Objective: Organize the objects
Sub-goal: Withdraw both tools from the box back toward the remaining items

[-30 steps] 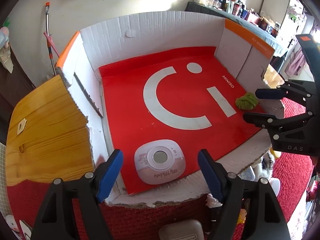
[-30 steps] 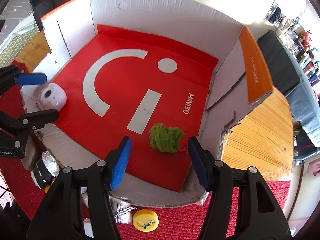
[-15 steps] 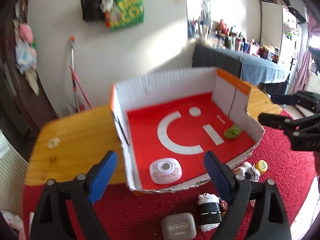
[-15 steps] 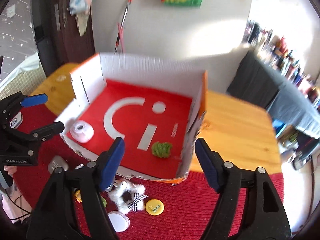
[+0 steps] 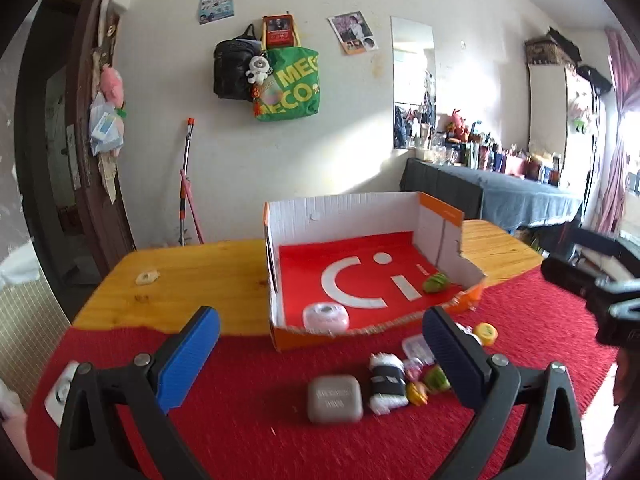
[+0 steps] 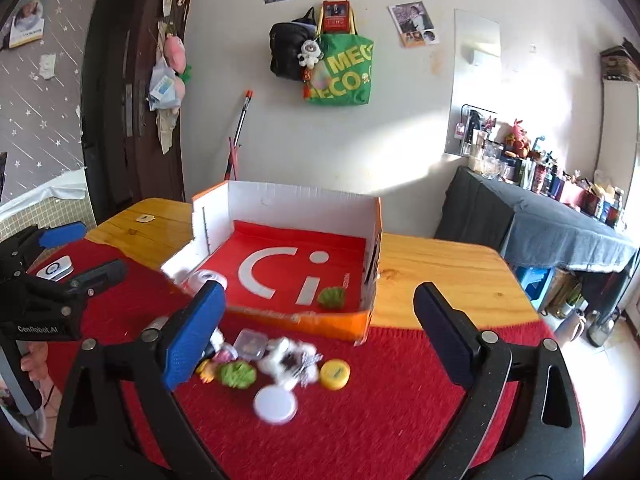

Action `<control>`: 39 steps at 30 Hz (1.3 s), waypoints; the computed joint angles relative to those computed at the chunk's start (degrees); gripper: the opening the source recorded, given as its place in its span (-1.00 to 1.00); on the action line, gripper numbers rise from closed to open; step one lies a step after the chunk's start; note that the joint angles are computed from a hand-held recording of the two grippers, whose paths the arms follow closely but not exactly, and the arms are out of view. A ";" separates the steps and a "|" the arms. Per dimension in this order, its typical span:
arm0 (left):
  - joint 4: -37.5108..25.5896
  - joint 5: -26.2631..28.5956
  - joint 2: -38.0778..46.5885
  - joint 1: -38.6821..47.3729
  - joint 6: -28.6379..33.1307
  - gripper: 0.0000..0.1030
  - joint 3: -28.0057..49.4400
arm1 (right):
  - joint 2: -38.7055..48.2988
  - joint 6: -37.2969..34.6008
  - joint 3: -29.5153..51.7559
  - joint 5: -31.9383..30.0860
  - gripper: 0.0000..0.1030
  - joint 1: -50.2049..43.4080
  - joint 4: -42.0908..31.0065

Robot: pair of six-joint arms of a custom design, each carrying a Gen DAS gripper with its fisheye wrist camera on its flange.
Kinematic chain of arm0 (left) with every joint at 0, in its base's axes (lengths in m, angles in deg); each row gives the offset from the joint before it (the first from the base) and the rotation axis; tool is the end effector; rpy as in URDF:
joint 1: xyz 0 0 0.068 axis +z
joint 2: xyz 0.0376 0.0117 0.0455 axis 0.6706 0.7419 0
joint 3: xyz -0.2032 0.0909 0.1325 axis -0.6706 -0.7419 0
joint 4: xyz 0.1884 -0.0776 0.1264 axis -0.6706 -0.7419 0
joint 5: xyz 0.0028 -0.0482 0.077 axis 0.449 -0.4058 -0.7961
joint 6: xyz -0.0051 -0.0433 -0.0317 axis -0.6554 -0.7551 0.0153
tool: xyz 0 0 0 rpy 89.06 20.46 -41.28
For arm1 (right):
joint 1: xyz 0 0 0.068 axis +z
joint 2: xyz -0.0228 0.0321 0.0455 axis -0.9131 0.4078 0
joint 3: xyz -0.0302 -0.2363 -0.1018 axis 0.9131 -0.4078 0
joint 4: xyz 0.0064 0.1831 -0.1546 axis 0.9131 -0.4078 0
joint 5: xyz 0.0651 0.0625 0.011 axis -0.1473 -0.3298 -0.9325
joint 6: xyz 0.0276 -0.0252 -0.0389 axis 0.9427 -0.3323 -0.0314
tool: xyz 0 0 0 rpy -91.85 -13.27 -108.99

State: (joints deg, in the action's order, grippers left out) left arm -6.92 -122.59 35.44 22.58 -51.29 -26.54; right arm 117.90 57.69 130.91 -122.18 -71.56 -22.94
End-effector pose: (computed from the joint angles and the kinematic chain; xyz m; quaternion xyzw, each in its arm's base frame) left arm 0.2084 -0.0528 0.1799 -0.1387 0.8356 0.0876 0.5243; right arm 0.3252 -0.0104 0.1974 -0.2898 0.7886 0.1469 0.5221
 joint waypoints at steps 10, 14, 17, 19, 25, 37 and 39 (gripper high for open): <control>7.34 3.42 9.53 -4.22 -14.72 1.00 -8.90 | 4.49 -1.64 -12.27 3.39 0.95 0.91 11.64; 11.63 8.89 16.01 -1.78 -17.05 1.00 -9.53 | 9.87 -3.27 -9.97 6.79 0.95 2.90 8.93; 11.69 10.52 18.40 -0.27 -17.33 1.00 -8.63 | 11.89 -2.81 -8.28 7.53 0.95 3.45 7.37; 12.28 11.70 19.60 0.39 -17.08 1.00 -8.36 | 12.50 -2.47 -7.65 8.56 0.95 3.74 7.12; 9.28 11.79 21.17 1.95 -14.52 1.00 -5.68 | 16.48 -3.03 -0.71 10.87 0.95 4.85 -1.99; 1.55 21.28 25.46 11.48 -3.50 1.00 3.56 | 19.46 -4.64 5.89 15.43 0.95 6.50 -9.01; 0.42 21.83 27.18 12.63 -1.78 1.00 5.40 | 19.79 -4.73 7.14 15.37 0.95 6.59 -10.54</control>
State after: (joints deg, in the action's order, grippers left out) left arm -6.50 -100.77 62.62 35.21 -53.08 -21.14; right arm 137.69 52.97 138.05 -106.81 -64.97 -33.48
